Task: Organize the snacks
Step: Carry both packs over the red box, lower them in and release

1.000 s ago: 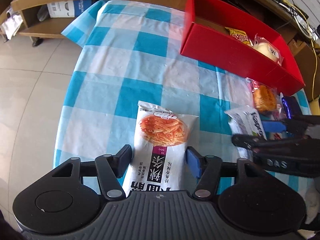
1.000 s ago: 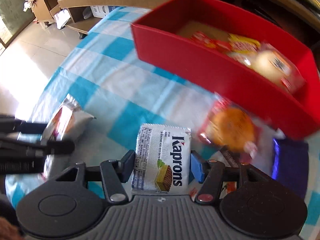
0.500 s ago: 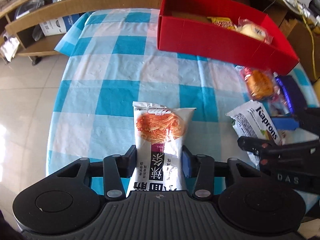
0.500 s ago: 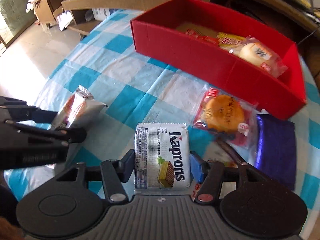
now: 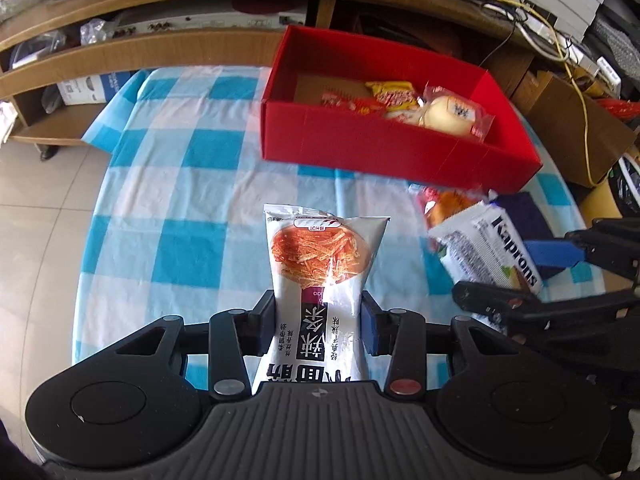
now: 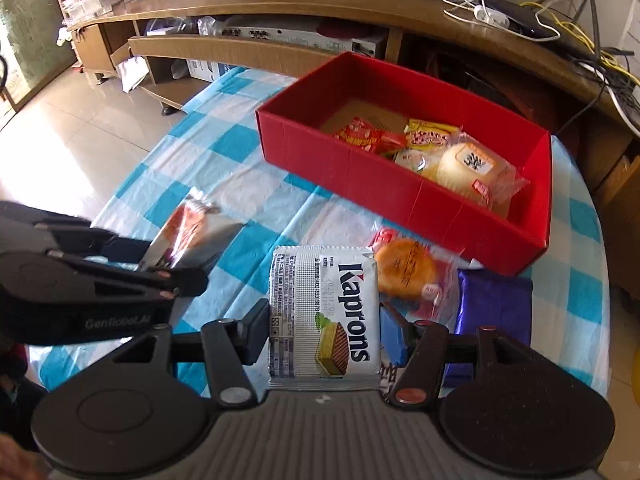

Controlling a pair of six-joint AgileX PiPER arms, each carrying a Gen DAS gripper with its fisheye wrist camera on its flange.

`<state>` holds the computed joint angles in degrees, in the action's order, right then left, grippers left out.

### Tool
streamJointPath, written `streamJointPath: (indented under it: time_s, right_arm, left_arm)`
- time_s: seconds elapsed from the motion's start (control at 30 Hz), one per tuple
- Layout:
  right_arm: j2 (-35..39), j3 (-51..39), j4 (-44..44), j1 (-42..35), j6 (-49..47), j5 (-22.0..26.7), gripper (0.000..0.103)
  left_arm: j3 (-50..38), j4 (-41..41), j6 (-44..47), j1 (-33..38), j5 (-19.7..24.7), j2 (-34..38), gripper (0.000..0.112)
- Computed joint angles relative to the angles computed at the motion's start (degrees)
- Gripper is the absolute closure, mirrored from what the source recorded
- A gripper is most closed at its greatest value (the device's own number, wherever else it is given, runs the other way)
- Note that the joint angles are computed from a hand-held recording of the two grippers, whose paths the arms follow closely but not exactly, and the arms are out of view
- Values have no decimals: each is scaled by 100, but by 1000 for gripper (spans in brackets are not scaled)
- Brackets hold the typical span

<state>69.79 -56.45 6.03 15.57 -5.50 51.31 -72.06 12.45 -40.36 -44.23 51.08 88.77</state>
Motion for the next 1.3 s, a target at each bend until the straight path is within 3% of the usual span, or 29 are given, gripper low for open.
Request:
streamJointPath:
  time_s: [0.23, 0.77, 1.3]
  right_arm:
    - [358, -372, 761, -789, -668, 108, 32]
    - [1577, -1949, 996, -1641, -954, 83, 32]
    - [2918, -2979, 789, -1751, -811, -327, 32]
  left_arm:
    - [-913, -34, 331, 49, 202, 574, 63]
    - [-3571, 383, 717, 200, 823, 2180, 65]
    - [-6361, 305, 1181, 472, 1670, 4113, 66]
